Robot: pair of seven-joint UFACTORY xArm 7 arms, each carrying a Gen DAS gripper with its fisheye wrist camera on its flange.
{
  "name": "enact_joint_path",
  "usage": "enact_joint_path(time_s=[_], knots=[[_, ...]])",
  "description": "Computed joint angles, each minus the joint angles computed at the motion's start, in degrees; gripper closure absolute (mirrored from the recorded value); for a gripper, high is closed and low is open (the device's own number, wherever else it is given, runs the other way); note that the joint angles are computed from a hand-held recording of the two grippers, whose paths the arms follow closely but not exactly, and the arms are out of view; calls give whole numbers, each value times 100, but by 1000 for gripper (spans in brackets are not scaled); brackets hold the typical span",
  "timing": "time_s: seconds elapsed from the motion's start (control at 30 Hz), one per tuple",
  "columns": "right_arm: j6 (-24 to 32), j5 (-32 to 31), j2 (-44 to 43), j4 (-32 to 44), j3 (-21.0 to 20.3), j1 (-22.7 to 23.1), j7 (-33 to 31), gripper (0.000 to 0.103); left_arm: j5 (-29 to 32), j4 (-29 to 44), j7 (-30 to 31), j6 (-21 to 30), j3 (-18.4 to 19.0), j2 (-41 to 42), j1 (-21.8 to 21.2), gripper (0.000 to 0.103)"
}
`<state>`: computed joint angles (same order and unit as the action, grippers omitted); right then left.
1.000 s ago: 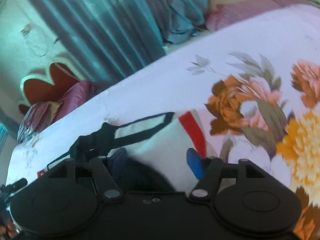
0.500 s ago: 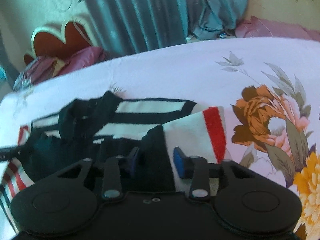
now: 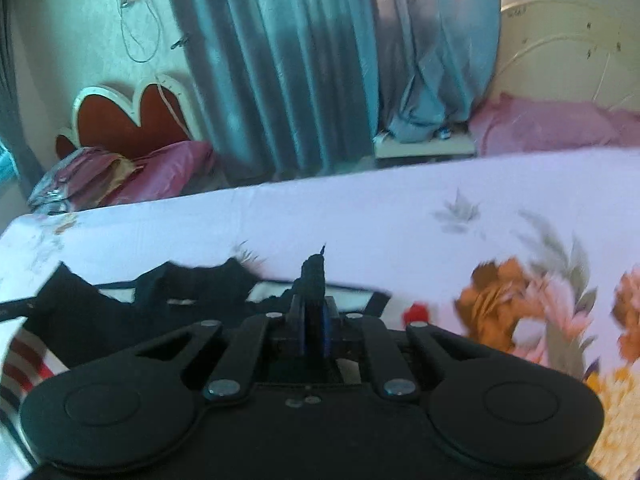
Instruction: Fold small clothes
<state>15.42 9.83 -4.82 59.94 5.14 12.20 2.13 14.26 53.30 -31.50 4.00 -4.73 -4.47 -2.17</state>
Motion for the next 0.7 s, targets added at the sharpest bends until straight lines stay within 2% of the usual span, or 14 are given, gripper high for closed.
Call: enact_joint_path(time_s=[0.07, 0.13, 0.23, 0.3, 0.33, 0.4, 0.43, 0.47, 0.53, 0.57, 0.6, 0.63, 0.67, 0.7], knots=[[-74, -551, 195, 137, 73, -117, 540, 95, 584, 192, -736, 28, -108, 204, 180, 99], [-53, -981, 413, 273, 82, -160, 969, 95, 1331, 366, -1478, 163, -59, 421, 179, 99], [102, -1833, 752, 422, 21, -129, 1765, 95, 2009, 539, -1981, 521, 167, 689, -72, 99], [336, -1947, 946, 520, -16, -97, 1853, 95, 2246, 523, -2185, 554, 314, 756, -214, 99], [264, -2078, 954, 467, -55, -72, 1945, 94, 2542, 556, -2362, 601, 385, 761, -296, 98], [252, -2187, 886, 437, -89, -44, 2094, 83, 2695, 597, -2360, 719, 421, 725, -375, 95], [212, -2128, 825, 403, -83, -53, 2099, 82, 2655, 604, -2292, 763, 415, 684, -388, 94], [161, -2142, 742, 350, -89, -59, 2166, 78, 2610, 577, -2263, 789, 412, 615, -388, 89], [92, -2372, 538, 245, -96, -76, 2390, 71, 2894, 456, -2590, 807, 398, 387, -347, 63], [2, -2417, 442, 168, -83, -101, 2406, 67, 3395, 383, -3091, 856, 347, 224, -283, 39], [-32, -2473, 327, 94, -59, -123, 2448, 67, 3872, 303, -3552, 862, 62, 52, 19, 33], [-50, -2434, 265, 63, -37, -145, 2400, 67, 4196, 226, -3773, 759, 16, -90, 97, 33], [-95, -2336, 191, 7, -9, -147, 2319, 68, 4289, 169, -3754, 667, 171, -175, -66, 33], [-127, -2172, 128, -43, 14, -130, 2174, 69, 4142, 101, -3520, 565, 85, -251, 1, 33]])
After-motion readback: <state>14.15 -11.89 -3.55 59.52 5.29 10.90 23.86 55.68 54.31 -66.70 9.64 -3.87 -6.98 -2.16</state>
